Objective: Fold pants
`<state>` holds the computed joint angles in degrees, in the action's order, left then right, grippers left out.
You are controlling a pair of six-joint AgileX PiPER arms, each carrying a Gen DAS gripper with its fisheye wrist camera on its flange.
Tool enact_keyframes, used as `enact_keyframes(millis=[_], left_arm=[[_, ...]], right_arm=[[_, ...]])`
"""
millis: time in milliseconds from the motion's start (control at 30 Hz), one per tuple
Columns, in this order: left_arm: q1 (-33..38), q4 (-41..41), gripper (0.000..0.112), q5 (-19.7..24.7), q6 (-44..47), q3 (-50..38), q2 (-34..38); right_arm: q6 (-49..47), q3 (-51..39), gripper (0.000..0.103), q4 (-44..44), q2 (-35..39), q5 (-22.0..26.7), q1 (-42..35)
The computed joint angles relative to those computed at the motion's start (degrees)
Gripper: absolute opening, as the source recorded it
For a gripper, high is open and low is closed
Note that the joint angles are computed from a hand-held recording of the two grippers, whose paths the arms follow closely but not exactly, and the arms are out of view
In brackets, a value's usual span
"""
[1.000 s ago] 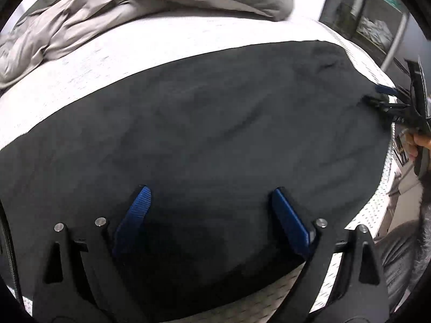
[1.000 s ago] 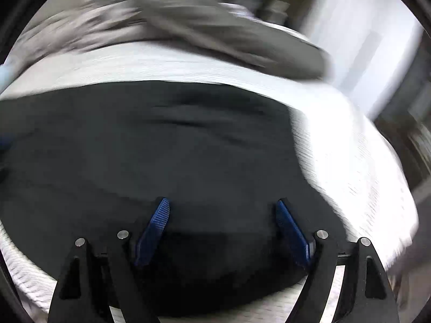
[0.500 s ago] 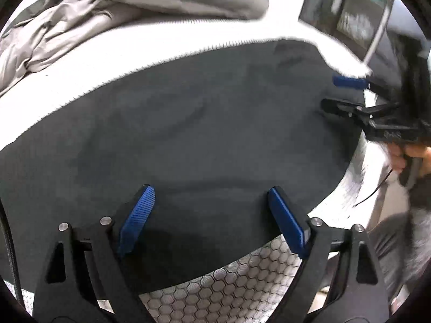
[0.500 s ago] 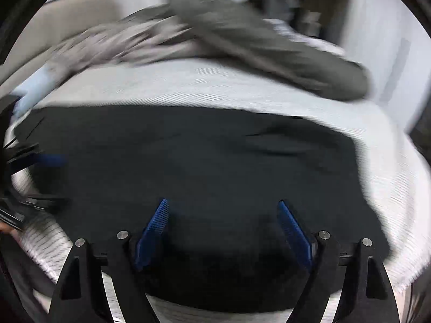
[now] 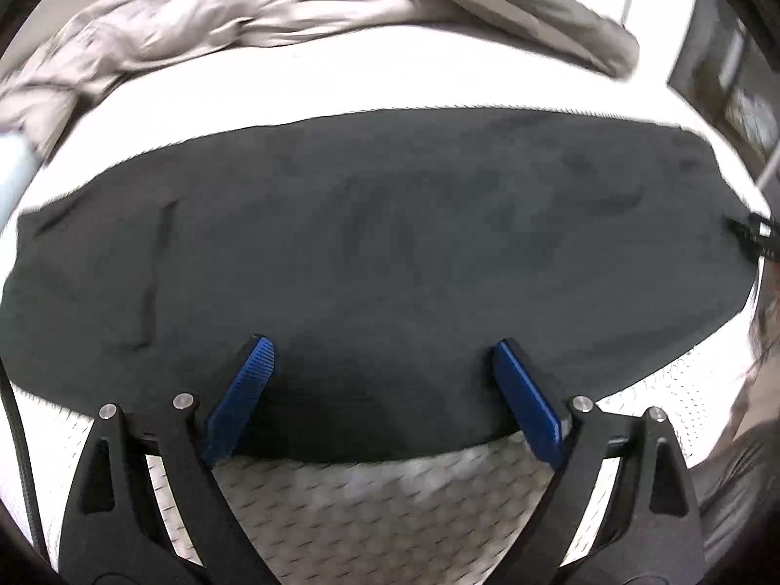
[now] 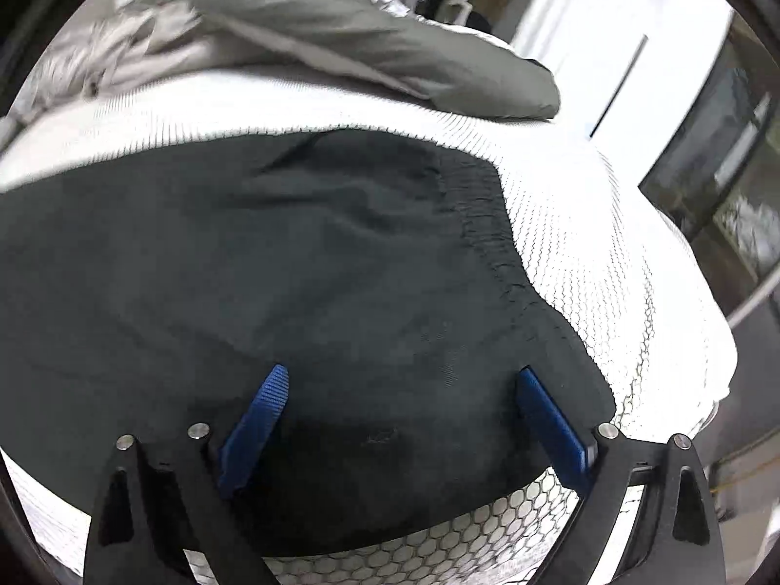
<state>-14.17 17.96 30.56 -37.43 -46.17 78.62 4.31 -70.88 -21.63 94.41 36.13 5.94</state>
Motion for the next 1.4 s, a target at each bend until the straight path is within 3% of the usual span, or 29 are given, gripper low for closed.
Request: enact_keyframes(millis=[67,133,233,300,433,500,667,767,900,967,1067,1200,1333,1400], left_arm=[[0.36,0.46,0.085,0.96,-1.49,0.96,-2.92],[-0.45,-2.43,0.085,-0.02,0.18,0.36,-3.50],[-4.37,-5.20,0.085,-1.02,1.43,-4.39,0.30],[-6.50,-5.43,0.085,-0.32,1.47,-8.46,4.83],[-12.58,4.55,0.085,7.55,-5.73,-16.07,13.38],[-11.28,4.12,0.085,6.77,-5.60,-13.32,10.96],[-1.86,3.94,0.086,2.01,-4.35,-2.86,2.98],[1.50,5.91,0.086,1.48,-5.00,1.52,-0.69],[-1.28,7.54,0.080,5.65,-8.20,1.82,-4.31],[-0.30,5.36,0.080,3.24,-4.82,-0.57,-2.70],[-2.67,5.88,0.080,3.41,-4.70,-6.17,1.43],[-3.13,1.01,0.080,4.85,1.33,-18.59,12.60],[-2.05,-2.95,0.080,8.63,8.32,-28.17,23.12],[-1.21,-3.43,0.080,7.71,8.63,-27.45,23.91]], right_arm=[[-1.84,-2.40,0.096,3.71,-0.31,1.27,2.23],[-7.83,-3.82,0.096,13.05,0.25,-0.46,5.73],[-11.56,-6.74,0.096,21.02,2.36,1.06,13.57],[-14.12,-11.95,0.096,24.69,8.14,2.58,18.23],[-10.72,-15.19,0.095,18.75,13.58,5.50,26.74],[-7.27,-14.41,0.095,11.43,14.44,4.37,27.94],[8.62,-14.19,0.098,-3.61,15.11,4.65,20.05],[10.36,-14.45,0.099,-0.46,15.26,5.14,12.58],[11.43,-16.00,0.099,0.16,14.45,7.08,13.92],[8.03,-15.60,0.099,4.28,12.87,6.25,16.18],[3.67,-17.92,0.099,10.44,13.28,6.15,22.82],[-0.79,-32.15,0.099,16.35,23.82,12.49,27.75],[-2.42,-48.24,0.099,13.99,34.95,20.57,32.35],[-3.53,-51.28,0.099,11.00,37.82,21.93,32.36]])
